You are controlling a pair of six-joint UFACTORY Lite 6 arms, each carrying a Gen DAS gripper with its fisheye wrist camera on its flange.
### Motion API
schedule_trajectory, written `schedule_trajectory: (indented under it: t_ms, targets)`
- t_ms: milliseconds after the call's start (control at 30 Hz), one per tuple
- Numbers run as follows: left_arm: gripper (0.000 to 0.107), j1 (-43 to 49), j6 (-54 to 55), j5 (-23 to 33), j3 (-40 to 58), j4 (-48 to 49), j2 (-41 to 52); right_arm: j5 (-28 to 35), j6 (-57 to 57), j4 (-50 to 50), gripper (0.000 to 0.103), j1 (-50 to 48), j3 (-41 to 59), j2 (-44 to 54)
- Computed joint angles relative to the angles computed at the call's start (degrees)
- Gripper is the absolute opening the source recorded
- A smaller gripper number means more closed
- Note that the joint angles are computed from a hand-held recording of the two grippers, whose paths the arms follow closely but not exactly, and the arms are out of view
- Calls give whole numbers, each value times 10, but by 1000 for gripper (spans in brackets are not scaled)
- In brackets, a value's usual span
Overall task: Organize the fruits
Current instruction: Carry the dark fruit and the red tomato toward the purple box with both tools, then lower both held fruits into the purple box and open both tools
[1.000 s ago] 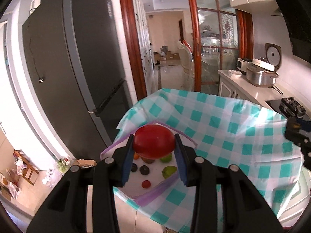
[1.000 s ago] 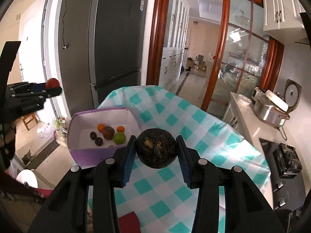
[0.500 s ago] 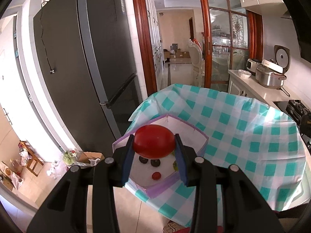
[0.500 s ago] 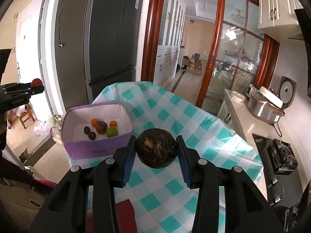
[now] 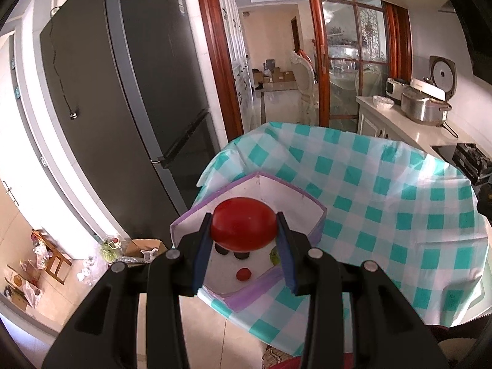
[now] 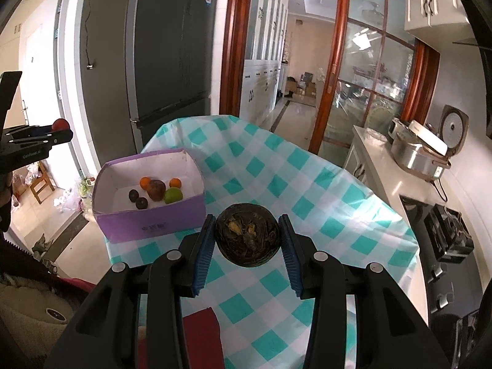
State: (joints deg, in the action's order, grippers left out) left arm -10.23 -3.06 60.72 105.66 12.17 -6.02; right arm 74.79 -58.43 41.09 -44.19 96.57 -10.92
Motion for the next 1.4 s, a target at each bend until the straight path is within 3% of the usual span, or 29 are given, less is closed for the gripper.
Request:
schedule_trajectory:
  t_ms: [467, 967, 1233, 1400]
  targets:
    - [40, -15, 9, -14, -1, 2, 51, -32, 28, -45, 42, 35, -13, 19]
    - [40, 54, 73, -41, -48, -52, 107, -104, 153, -169, 42, 222, -51, 50]
    - [40, 111, 111, -56, -37, -89, 189, -133, 242, -234, 42, 368, 10, 156]
    - [40, 162, 126, -34, 28, -135, 291, -128, 293, -260, 42, 458, 146, 300]
